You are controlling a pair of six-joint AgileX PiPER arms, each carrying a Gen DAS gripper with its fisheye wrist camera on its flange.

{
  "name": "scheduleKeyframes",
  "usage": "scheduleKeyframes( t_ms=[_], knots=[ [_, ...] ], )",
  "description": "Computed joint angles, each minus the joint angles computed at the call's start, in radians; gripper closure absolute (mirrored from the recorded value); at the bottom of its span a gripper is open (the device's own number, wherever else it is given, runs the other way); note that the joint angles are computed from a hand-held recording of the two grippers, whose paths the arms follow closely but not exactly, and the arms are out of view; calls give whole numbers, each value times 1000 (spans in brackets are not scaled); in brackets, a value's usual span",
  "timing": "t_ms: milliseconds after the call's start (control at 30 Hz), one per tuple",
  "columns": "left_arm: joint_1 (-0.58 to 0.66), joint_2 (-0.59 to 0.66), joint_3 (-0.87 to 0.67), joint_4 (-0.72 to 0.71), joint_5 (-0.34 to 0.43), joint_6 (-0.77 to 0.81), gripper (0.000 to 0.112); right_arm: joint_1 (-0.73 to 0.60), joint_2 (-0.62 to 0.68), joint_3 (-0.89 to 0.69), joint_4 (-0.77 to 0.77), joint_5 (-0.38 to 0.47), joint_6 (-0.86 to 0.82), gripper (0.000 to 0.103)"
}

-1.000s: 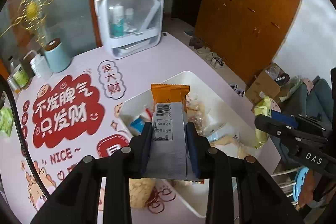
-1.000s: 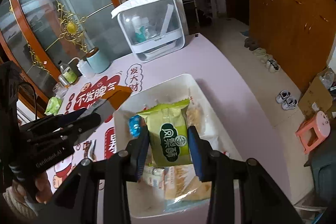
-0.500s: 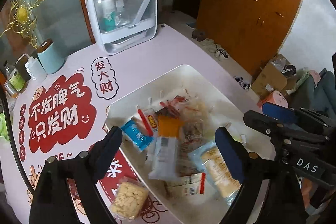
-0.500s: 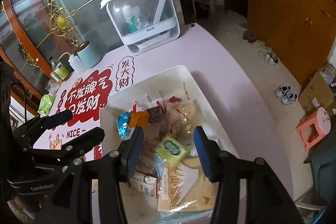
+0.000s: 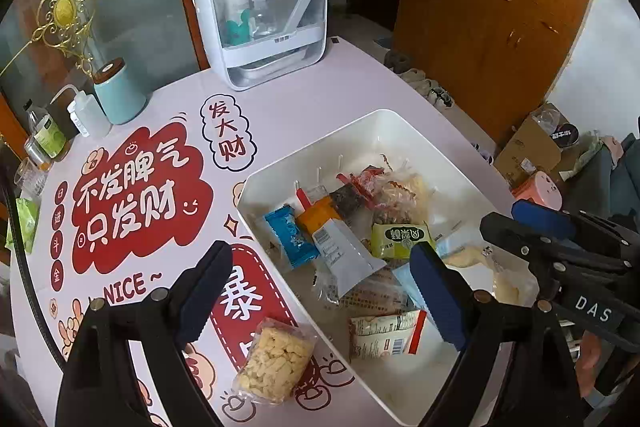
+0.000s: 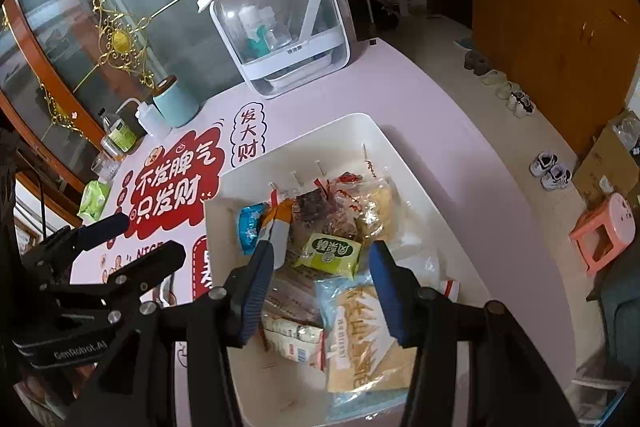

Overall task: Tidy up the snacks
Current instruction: 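Open both tools to drop the green packet and orange-capped bar into the tray, then move the right tool over the cracker bag while the left tool reaches the dark red packet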

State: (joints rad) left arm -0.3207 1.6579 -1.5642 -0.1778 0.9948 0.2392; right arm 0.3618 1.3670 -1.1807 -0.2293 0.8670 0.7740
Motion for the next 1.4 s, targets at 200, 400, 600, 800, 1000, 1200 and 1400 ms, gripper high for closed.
scheduleKeyframes(
  t_ms=[200,400,600,800,1000,1200,1400],
  knots=[
    [40,-61,50,-28,-11,81,23,93,3,-21,-92,52,147,53],
    [138,-105,81,-103,15,201,23,230,34,-64,-182,124,331,53],
    [316,-128,85,-189,60,364,23,379,106,-147,-270,188,508,53],
    [522,-60,33,-254,113,506,23,508,229,-240,-345,204,663,45],
    [645,62,-14,-248,128,570,23,584,404,-343,-343,202,756,25],
    [683,173,-3,-217,94,607,23,619,557,-389,-329,223,880,22],
    [664,266,22,-186,59,613,23,613,629,-369,-333,241,1045,14]
  ],
)
